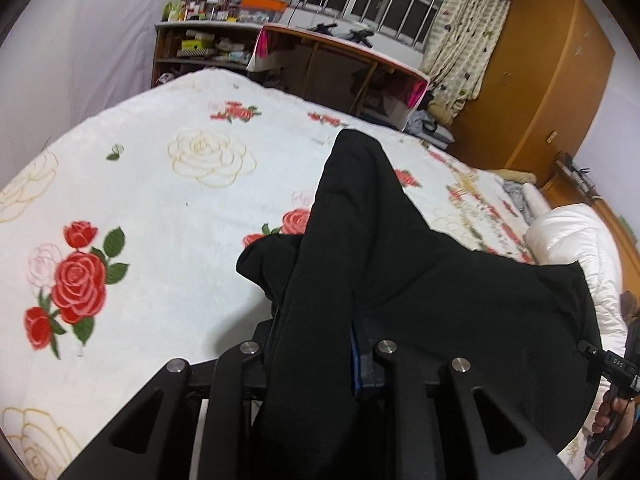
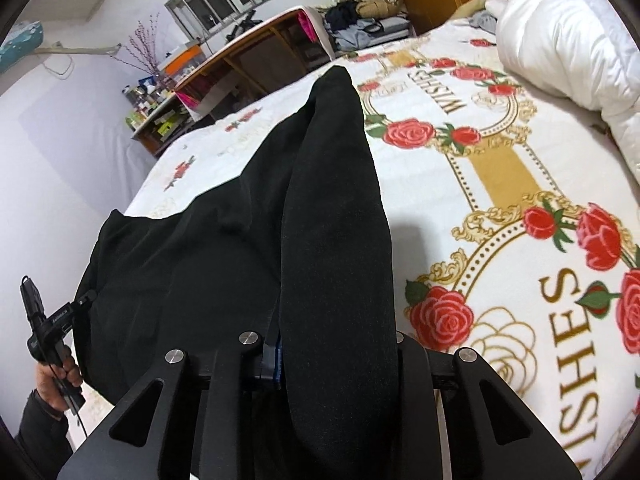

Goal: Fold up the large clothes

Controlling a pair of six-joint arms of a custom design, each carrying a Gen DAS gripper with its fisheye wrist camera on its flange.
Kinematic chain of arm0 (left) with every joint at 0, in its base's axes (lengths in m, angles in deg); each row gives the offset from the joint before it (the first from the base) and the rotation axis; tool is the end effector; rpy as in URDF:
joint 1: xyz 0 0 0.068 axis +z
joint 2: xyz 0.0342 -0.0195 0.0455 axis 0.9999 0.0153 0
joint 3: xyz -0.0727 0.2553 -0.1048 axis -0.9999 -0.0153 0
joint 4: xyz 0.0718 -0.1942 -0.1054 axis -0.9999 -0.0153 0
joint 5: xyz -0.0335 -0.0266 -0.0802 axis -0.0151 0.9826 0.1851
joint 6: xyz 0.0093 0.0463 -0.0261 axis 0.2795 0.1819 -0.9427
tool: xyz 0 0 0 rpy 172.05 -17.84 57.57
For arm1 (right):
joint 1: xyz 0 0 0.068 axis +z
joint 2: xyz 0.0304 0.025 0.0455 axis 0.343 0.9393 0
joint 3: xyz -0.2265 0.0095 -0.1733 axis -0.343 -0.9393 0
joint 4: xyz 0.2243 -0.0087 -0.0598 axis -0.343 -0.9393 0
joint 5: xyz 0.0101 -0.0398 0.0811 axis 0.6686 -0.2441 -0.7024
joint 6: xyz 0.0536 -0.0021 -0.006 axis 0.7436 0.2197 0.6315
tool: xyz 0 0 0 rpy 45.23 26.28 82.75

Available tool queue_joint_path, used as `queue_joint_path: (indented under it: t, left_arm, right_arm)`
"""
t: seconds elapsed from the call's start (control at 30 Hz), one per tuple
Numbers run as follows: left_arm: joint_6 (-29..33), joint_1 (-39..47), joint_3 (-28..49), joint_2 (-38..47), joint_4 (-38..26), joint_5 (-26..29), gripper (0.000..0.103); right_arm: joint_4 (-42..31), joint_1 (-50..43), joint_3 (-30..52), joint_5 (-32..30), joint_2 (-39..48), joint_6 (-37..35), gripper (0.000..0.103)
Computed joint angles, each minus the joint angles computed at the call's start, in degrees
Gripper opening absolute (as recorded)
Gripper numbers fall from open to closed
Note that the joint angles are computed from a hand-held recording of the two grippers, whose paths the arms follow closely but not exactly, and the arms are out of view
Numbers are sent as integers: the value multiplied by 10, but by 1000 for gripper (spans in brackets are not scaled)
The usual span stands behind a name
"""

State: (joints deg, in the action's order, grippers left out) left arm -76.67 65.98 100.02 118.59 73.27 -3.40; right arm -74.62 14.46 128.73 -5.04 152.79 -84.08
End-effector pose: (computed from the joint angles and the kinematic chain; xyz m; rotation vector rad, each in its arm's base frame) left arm 0.2594 -0.0978 0.1493 -0.5728 2.2486 -0.1781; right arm 0.3658 -0.0167 0.1412 -0.1945 2.3946 0.6298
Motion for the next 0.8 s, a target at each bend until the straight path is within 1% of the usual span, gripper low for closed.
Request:
queue_joint_path:
  t: [0.1,0.2,0.3,0.43,0.53,0.6,0.73,0.8]
  left_arm:
    - [-9,-23,-17,-67,-48,-17,24]
    - [-36,-68,-41,-142,-101,-51,24]
    - [-84,-132,-61,-214,-165,-96,24]
    - [-173,-237,-74,-274,-255,-162,24]
    - [-249,-310,-83,-275,-295,-202,24]
    - [-297,-349,-96,-258,-298,-217,24]
    - [-378,-404,-129,-196,-265,-227,24]
    - [-385,-406,-141,-151,-231,-217,24]
  right_arm:
    - [-16,-13,-40,-16,-56,-13,26]
    - [-36,-30,-94,-36,-126,-29,26]
    - [-57,-55,-145,-61,-189,-49,26]
    - [-94,-98,-205,-92,-254,-88,26]
    - [-112,-128,-241,-103,-275,-122,26]
    - [-112,-146,-263,-108,-273,-142,26]
    - [-76,-167,-299,-99,-233,-169,26]
    - [-47,-168,-305,-90,-196,-170,27]
